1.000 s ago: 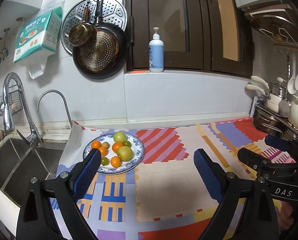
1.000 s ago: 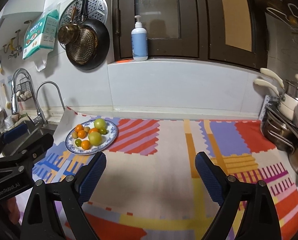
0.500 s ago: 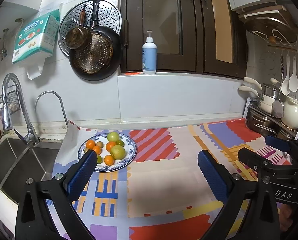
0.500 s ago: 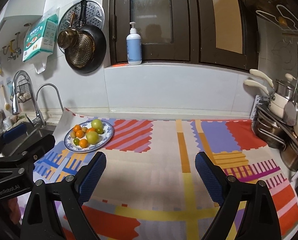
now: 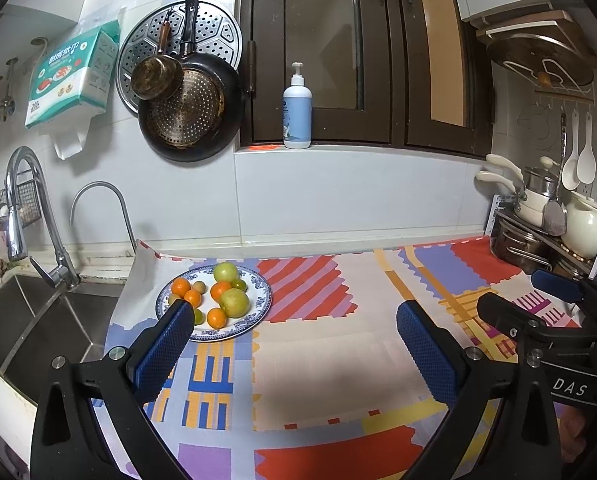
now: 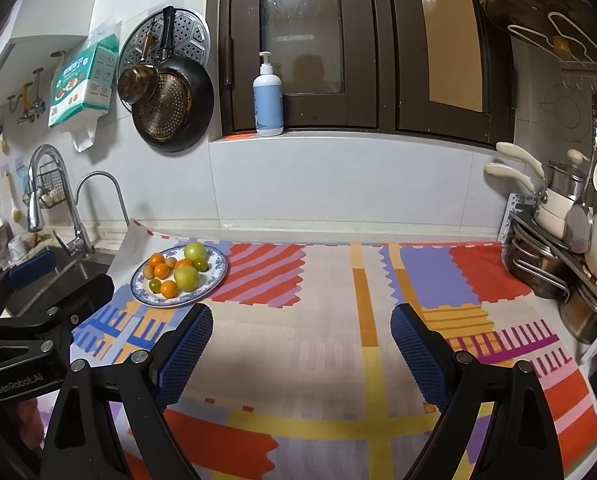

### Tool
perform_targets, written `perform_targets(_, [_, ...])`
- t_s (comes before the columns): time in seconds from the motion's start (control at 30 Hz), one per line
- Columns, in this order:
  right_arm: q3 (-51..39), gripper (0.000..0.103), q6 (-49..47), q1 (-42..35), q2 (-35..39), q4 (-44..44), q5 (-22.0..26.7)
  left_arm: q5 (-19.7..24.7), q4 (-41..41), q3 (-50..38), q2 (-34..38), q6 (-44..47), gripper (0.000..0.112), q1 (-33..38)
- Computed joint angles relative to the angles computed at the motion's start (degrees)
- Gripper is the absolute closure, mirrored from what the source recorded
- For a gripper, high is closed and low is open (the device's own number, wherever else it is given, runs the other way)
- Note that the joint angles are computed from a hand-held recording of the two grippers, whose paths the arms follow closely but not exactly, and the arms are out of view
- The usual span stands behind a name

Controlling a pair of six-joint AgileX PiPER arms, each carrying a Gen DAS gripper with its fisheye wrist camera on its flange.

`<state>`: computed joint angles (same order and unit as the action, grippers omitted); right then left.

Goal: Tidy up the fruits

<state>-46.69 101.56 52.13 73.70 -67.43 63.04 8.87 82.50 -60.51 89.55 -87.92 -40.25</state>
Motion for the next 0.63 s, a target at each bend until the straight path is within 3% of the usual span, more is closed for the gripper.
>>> perform_targets(0.63, [1.2,0.012,-0.1,-1.7,-0.9,1.3,-1.5,1.3,-12.0,-2.5,2.1,11.1,0.009,-1.6])
